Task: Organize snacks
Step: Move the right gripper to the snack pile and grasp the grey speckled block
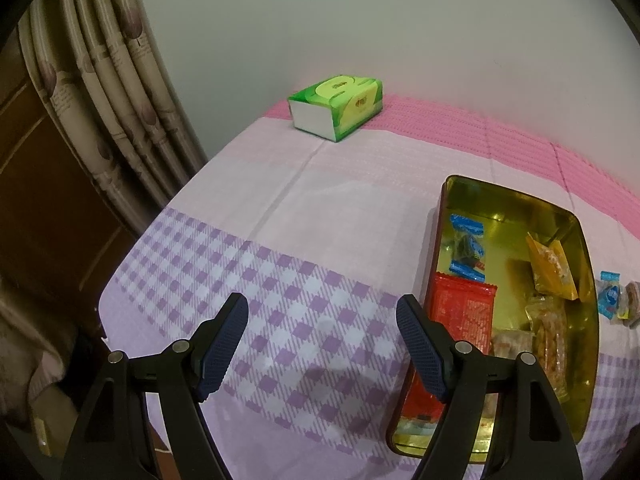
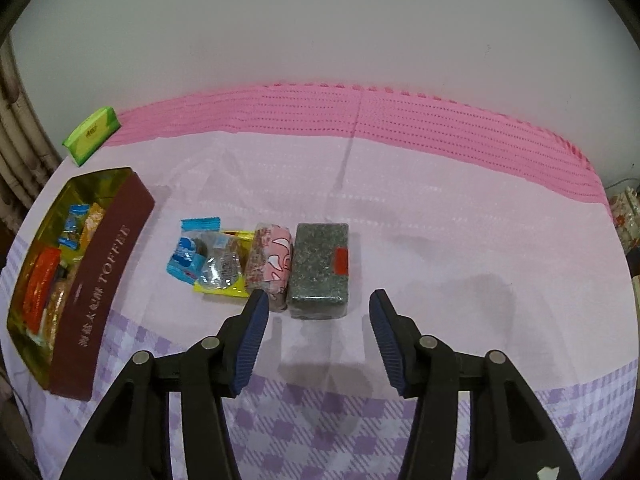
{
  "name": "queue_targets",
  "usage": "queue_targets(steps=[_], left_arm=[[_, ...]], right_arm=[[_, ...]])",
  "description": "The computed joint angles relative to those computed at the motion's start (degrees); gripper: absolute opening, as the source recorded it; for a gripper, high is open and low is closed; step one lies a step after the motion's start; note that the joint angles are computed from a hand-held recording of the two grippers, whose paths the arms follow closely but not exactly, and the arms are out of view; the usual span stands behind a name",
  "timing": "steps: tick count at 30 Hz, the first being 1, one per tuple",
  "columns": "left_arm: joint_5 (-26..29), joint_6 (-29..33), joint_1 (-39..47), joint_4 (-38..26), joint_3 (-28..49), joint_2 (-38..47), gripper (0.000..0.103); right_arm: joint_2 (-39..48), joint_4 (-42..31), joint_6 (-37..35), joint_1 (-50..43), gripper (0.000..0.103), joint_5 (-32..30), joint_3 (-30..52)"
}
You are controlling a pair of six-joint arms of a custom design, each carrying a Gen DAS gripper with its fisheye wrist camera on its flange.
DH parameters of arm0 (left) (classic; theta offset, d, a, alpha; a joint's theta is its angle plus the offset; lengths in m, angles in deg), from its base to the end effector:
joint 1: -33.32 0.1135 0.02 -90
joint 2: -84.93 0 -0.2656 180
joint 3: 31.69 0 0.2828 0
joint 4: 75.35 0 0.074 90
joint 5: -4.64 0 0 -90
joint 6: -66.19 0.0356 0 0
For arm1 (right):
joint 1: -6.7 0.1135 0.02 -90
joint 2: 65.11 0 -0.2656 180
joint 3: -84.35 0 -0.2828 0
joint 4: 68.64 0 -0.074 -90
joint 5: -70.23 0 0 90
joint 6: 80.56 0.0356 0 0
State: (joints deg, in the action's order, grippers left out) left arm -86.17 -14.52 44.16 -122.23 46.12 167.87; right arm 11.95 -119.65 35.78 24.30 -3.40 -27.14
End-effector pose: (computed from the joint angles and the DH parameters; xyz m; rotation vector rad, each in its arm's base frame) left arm 0.3304 0.0638 0.2654 -0.0397 2.4857 0.1669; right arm 0.2842 0.0796 0.2371 0.2932 2.5300 -0.0804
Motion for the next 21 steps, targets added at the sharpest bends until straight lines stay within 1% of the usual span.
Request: queue_targets(steps=[2,6,9,12,17,19,21], left_arm=[[-0.2,0.2,-0.2,0.4,-0.3,0.0,0.077],[-1.1,0.4,-0.8,0.5,-0.4,0.7,0.077],[-1.9,0.6,-1.5,0.7,-0.8,0.9,0.077],[-2.4,1.0,-2.0,1.2,-1.4,0.8,0.077],[-2.9,1.6,-2.8,2.1,-2.4,0.3,0.077],[-3.0,1.8,-3.1,2.7,-2.9,0.0,0.077],[-2.8,2.0,-3.4,3.0,-3.3,-0.4,0.077]], right_arm=[[1.0,0.0,0.7,-0.2,0.046,1.0,0.1],[0.9,2.3,0.9,-1.9,0.046,-1.1,-1.1],[1.1,2.6,0.7,-1.9,0.046,-1.6,-1.0],[2.9,2.6,0.5,-1.2,0.046,-0.5,0.0],[5.0,4.8,1.0,-1.7,0.046,-0.5,0.1],[6.1,6.2,0.9,-2.8,0.040,-2.0,0.2],[6.4,8.0,0.3,-3.5,0.038,-2.5,-0.4]])
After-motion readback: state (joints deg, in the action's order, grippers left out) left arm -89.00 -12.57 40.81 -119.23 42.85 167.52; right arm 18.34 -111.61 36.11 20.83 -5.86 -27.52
